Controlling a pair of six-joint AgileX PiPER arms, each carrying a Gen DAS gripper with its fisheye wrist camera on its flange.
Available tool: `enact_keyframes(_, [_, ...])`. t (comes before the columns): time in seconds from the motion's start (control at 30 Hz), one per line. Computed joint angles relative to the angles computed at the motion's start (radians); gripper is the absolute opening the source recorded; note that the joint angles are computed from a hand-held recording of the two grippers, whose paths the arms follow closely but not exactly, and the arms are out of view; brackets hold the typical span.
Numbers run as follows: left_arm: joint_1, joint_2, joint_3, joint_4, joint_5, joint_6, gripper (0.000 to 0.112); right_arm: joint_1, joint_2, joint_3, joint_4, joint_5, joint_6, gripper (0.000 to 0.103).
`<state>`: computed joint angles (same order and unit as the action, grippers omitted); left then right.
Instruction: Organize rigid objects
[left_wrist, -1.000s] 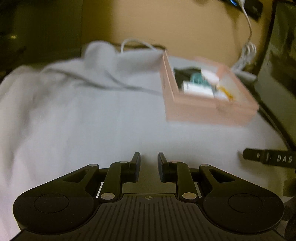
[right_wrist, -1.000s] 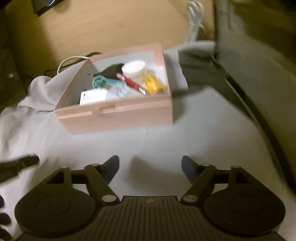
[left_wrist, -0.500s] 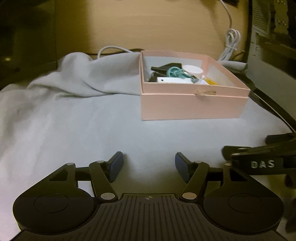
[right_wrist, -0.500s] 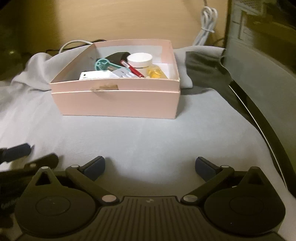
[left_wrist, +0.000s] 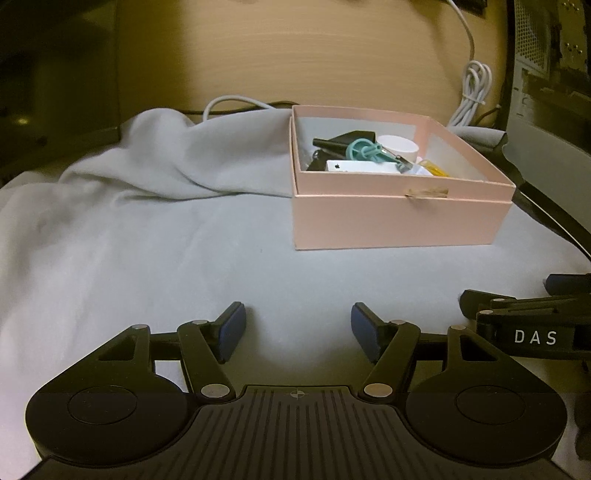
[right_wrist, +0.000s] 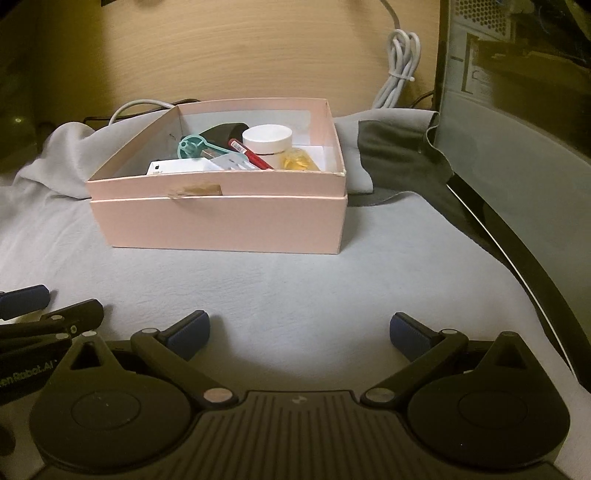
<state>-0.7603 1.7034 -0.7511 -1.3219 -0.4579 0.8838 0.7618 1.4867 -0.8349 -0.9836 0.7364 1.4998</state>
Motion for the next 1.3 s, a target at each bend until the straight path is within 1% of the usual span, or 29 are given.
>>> enact_keyframes(0.2, [0.008,0.006,-0.012,-0.004,0.009,0.009,0.071,-0.001,-0.004,0.008,-0.007,-0.008,0.009,0.103])
enact_keyframes(0.47, [-0.001,0.01,-0.019,-0.027,0.002,0.034,0.071,-0.004,-0.005,0.008,-0.006,-0.011,0.005,0.103])
enact_keyframes(0.73, [0.004,0.008,-0.015,-0.002,0.011,0.006,0.071,-0.005,-0.005,0.007,-0.005,-0.011,0.003,0.103])
enact_keyframes(0.87, [0.016,0.003,-0.007,0.034,0.026,-0.028,0.071,-0.004,-0.005,0.008,-0.006,-0.011,0.003,0.103])
enact_keyframes(1.3, [0.017,0.004,-0.008,0.035,0.025,-0.027,0.071,-0.005,-0.006,0.008,-0.005,-0.012,0.001,0.103])
